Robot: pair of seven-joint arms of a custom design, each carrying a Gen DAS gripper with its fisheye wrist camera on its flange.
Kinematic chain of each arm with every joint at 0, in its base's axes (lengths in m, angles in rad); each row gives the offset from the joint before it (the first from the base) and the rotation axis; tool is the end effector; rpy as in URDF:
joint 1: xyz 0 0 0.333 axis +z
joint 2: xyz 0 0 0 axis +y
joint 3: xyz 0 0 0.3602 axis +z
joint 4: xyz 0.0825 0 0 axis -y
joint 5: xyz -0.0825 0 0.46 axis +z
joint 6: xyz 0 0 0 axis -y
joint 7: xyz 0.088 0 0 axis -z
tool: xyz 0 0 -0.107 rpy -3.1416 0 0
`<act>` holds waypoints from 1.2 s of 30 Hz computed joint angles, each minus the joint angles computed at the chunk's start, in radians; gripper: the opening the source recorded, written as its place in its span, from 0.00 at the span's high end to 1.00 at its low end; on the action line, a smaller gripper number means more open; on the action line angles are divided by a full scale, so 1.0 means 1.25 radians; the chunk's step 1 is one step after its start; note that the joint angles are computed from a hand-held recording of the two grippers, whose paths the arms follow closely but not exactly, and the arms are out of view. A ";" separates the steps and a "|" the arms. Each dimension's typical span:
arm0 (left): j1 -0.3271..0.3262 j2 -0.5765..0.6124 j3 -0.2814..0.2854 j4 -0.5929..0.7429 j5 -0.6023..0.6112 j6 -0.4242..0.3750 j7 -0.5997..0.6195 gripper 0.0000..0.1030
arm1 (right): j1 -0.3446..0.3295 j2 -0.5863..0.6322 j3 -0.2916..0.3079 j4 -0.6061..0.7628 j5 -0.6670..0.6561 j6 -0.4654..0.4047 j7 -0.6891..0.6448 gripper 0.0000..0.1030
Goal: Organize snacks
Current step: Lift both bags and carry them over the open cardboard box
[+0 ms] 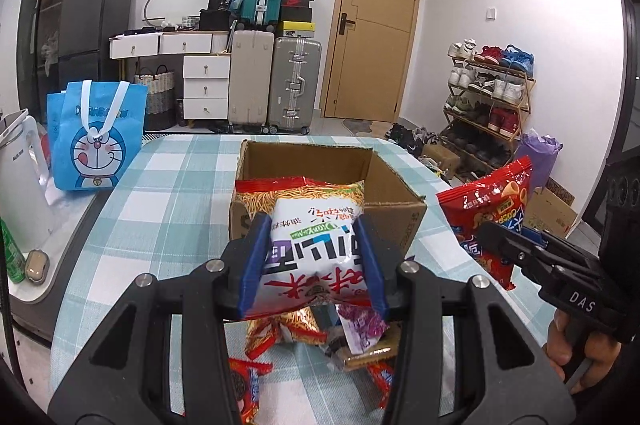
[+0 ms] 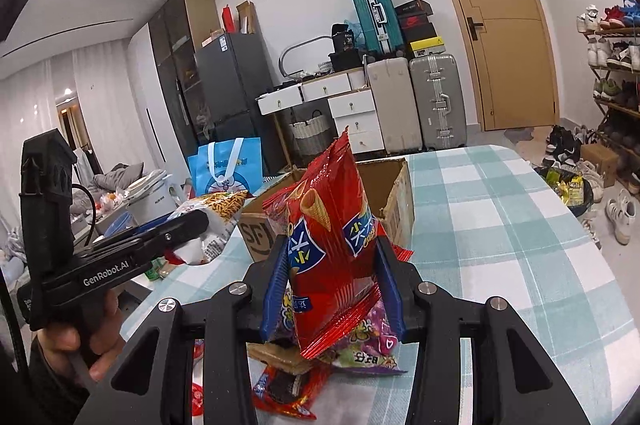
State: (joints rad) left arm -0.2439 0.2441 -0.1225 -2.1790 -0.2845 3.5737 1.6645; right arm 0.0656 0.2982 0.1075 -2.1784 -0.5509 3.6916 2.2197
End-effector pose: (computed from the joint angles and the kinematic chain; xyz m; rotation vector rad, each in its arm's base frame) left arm 0.6318 -0.2001 0.4041 -1.4989 1.6616 -1.1872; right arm 0.6287 0.1750 0.3784 -1.5246 1.2958 -0.4976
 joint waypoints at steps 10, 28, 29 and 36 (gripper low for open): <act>-0.081 0.055 0.075 0.118 -0.129 -0.057 0.120 0.61 | -0.044 0.042 0.033 0.088 -0.090 -0.039 0.098 0.59; -0.272 0.210 0.337 0.335 -0.152 -0.195 0.070 0.61 | -0.172 0.163 0.188 0.269 -0.241 -0.161 0.206 0.59; -0.286 0.222 0.357 0.349 -0.148 -0.205 0.058 0.61 | -0.194 0.176 0.215 0.283 -0.256 -0.174 0.214 0.59; -0.325 0.293 0.432 0.436 -0.099 -0.272 -0.029 0.60 | -0.295 0.253 0.357 0.347 -0.275 -0.249 0.179 0.59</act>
State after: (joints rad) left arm -0.6500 0.6104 0.4172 -1.6346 -0.4076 3.2334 1.6277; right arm -0.3027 0.6151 0.5533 -1.7449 -0.8947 3.3802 2.4432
